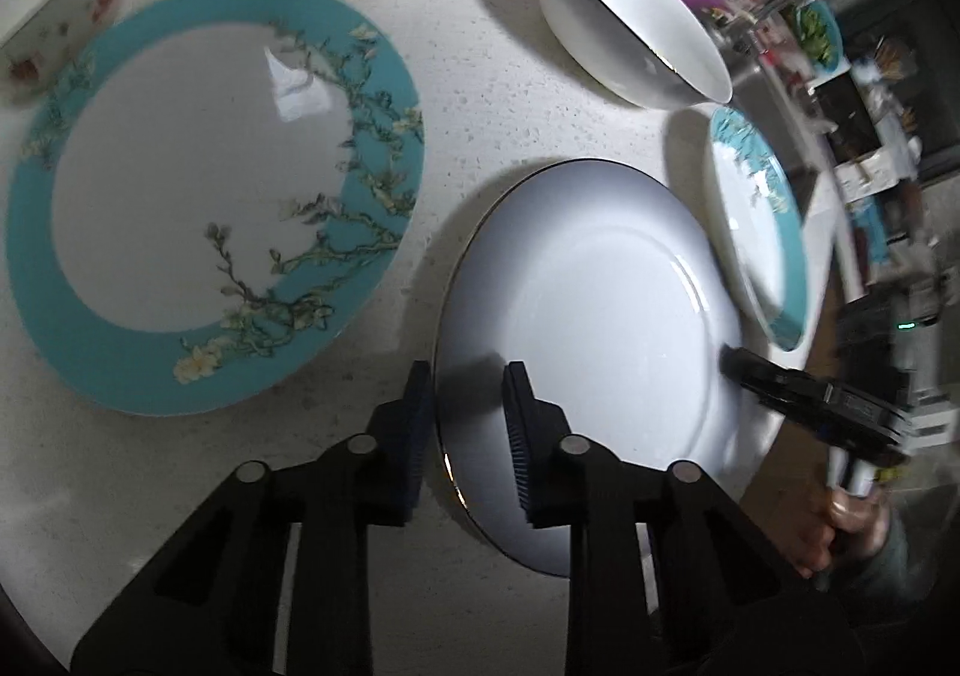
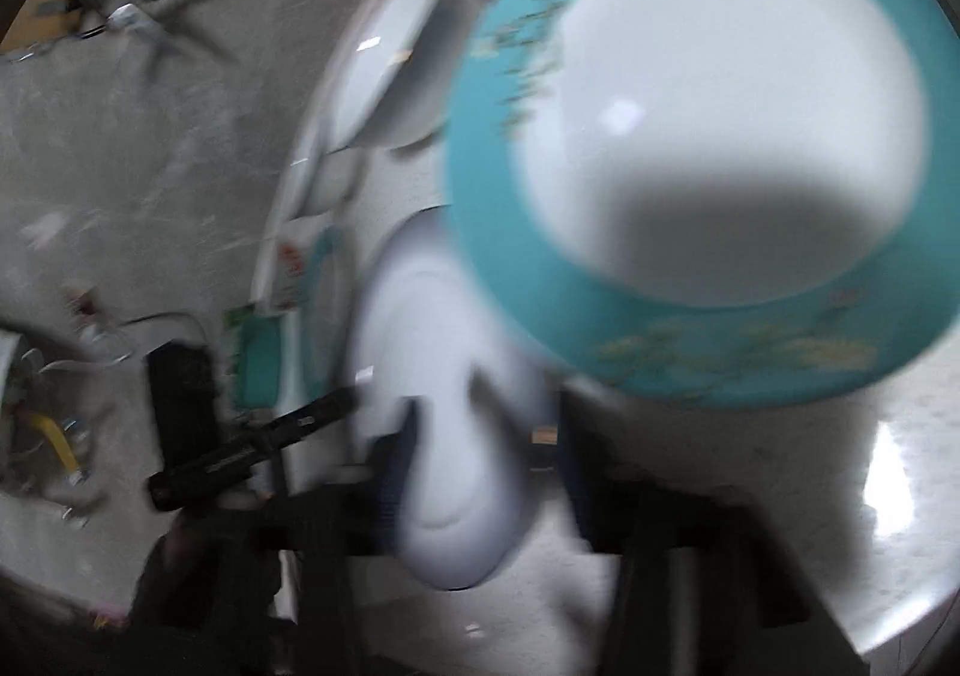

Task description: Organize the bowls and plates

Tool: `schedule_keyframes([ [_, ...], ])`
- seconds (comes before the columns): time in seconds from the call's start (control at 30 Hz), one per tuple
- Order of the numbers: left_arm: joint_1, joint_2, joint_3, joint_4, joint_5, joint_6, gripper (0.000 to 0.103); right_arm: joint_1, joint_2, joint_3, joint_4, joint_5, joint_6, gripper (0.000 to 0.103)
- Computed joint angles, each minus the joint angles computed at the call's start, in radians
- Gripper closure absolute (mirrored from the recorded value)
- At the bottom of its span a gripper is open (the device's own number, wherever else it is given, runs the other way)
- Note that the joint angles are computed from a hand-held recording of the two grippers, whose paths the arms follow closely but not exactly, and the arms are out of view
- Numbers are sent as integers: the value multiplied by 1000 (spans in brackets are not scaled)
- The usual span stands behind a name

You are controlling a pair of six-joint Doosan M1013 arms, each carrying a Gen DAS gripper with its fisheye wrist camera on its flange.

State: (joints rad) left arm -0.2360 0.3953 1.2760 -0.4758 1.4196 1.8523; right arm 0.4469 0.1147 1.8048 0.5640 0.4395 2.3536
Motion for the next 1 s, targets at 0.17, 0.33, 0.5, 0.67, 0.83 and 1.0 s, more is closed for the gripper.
schedule_keyframes([
  [0.17,-6,-2,0,10,2,16,84,12,6,-30,-161,37,109,88],
  [0.33,3,6,-5,-4,17,38,85,-4,5,-18,-61,25,26,88],
  [0.5,4,2,1,-4,8,47,85,-5,5,-16,-43,37,4,88],
  [0.67,5,-8,13,-1,-6,31,85,2,15,-38,-49,66,6,88],
  [0.83,13,-35,36,3,-17,21,85,9,13,-44,-41,82,-4,88],
  [1.0,38,-92,89,-1,-39,8,85,22,19,-82,-41,113,-41,88],
])
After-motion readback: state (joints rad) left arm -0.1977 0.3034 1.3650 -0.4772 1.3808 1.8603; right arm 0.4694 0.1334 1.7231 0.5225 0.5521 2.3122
